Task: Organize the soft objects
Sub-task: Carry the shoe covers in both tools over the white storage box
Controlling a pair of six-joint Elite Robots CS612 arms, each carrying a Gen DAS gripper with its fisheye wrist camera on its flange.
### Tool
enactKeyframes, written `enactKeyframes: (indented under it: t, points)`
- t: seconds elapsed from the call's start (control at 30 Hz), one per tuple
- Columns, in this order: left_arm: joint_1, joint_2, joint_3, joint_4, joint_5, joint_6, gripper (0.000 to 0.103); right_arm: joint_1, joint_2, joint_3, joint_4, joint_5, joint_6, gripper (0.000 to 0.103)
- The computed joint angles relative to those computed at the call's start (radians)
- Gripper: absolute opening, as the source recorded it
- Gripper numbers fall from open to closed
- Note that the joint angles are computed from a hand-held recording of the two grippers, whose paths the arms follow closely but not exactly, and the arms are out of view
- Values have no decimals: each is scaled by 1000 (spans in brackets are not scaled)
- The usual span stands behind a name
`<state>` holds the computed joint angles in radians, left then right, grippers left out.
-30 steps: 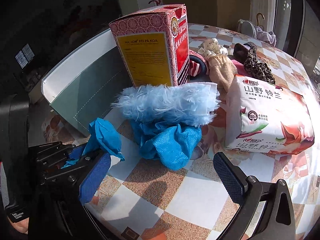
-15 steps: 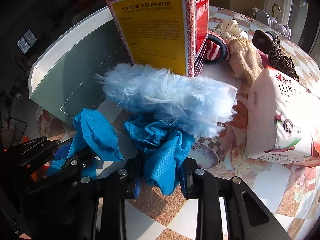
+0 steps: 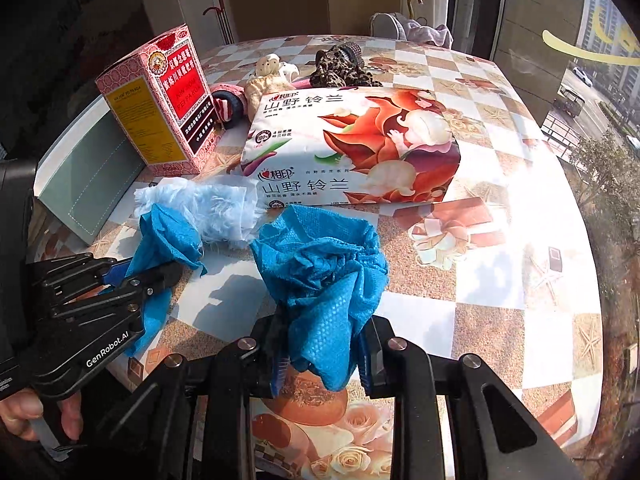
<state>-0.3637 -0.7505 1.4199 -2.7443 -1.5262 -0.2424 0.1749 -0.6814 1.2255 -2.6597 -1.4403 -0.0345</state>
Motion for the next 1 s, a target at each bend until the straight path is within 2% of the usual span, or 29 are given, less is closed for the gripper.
enactKeyframes:
  t: [0.07,0.17,0.3,0.43,0.57,0.77,0.9,1.0]
  points:
    - [-9,3,-14,-4,-3,28,20,-11,-1,5,-20,-12,74,29]
    - [-23,5,-30,-15,-15,63,20,-19,-6,3,-14,-24,132,29]
    - [-31,18,-86,-17,-27,96,20,-26,-15,-1,-47,-26,171,29]
    - [-29,59,-208,13,-34,125,20,-33,-13,-36,-46,-38,193,29]
    - [-25,99,-336,117,-7,128,20,-42,4,-106,-9,-15,209,29]
    - [4,114,-424,198,-9,102,18,-40,26,-198,19,43,181,29]
    - [19,101,-429,216,-12,83,17,-40,31,-229,46,114,171,29]
    - [20,90,-409,193,8,88,17,-37,22,-223,32,133,166,29]
